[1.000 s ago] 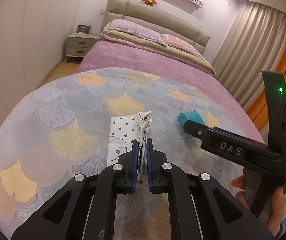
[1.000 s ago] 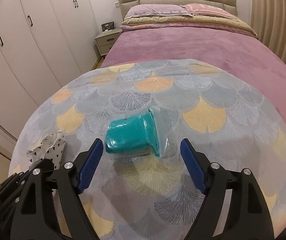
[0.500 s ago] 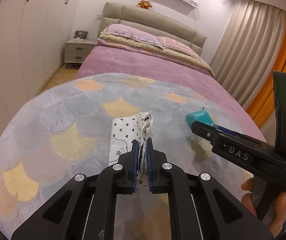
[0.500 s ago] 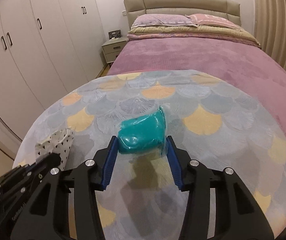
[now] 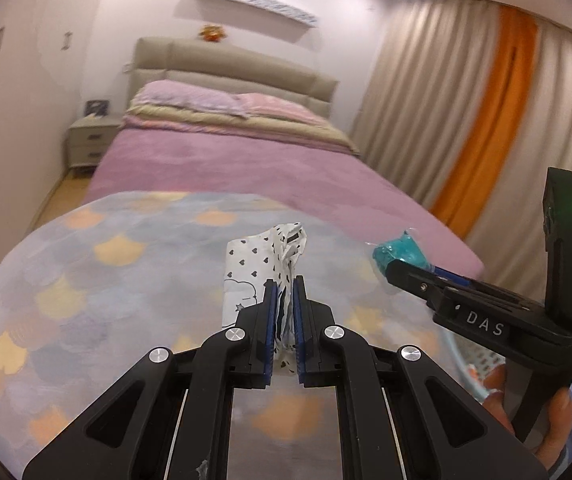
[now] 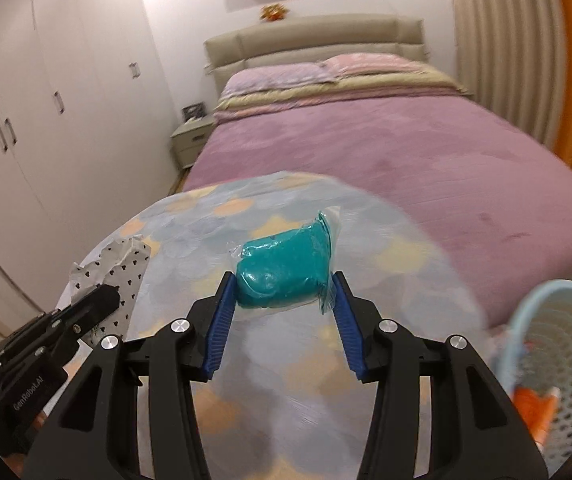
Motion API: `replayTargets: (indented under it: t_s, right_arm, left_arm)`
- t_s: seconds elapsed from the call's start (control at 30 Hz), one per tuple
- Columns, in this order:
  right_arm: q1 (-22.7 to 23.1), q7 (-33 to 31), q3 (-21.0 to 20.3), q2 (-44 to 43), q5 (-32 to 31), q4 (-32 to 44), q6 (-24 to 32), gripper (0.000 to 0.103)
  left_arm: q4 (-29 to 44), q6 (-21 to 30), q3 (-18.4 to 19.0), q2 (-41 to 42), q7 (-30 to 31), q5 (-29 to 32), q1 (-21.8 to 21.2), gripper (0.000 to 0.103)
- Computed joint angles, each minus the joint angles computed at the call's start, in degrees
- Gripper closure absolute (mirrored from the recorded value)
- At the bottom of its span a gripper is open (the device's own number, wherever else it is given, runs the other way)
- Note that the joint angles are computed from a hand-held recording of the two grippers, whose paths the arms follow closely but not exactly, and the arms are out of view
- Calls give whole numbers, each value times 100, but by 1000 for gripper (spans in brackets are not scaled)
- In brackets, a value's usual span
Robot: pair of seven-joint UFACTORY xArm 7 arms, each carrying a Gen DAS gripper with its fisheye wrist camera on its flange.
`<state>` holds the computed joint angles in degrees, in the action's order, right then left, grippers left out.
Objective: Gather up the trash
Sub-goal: 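Grasp the white dotted paper with the left tool while the right tool grasps the teal packet, then carry the dotted paper and teal packet over the basket and open both tools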
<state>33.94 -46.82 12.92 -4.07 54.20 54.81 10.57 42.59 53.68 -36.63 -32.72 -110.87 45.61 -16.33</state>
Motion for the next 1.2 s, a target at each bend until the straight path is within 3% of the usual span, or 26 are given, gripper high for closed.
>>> replayTargets:
  t_s: [0.13, 0.23, 0.47, 0.67, 1.0, 1.2]
  right_arm:
    - [-160, -202, -400, -607, 302, -435, 140, 58]
    - [-264, -27, -590, -859, 73, -693, -3, 58]
    - [-669, 353, -1264, -1134, -318, -988, 175, 58]
    - [-1016, 268, -1611, -1025, -364, -1004, 265, 58]
    - [-1950, 514, -1623, -547, -639, -853, 771, 58]
    - [-2220, 386, -1501, -324, -523, -776, 824, 56]
  left_arm:
    - [545, -299, -151, 637, -122, 499, 161, 97]
    - [1010, -481, -160, 1231, -212, 985, 157, 97]
    - [2165, -371, -140, 2634, -115, 1928, -144, 97]
    - [3175, -639, 198, 3876, 178, 2450, -581, 97]
    - [4641, -1406, 835, 5508, 1136, 2196, -1204, 97]
    - [5068, -1484, 1194, 5933, 1561, 1794, -1528, 95]
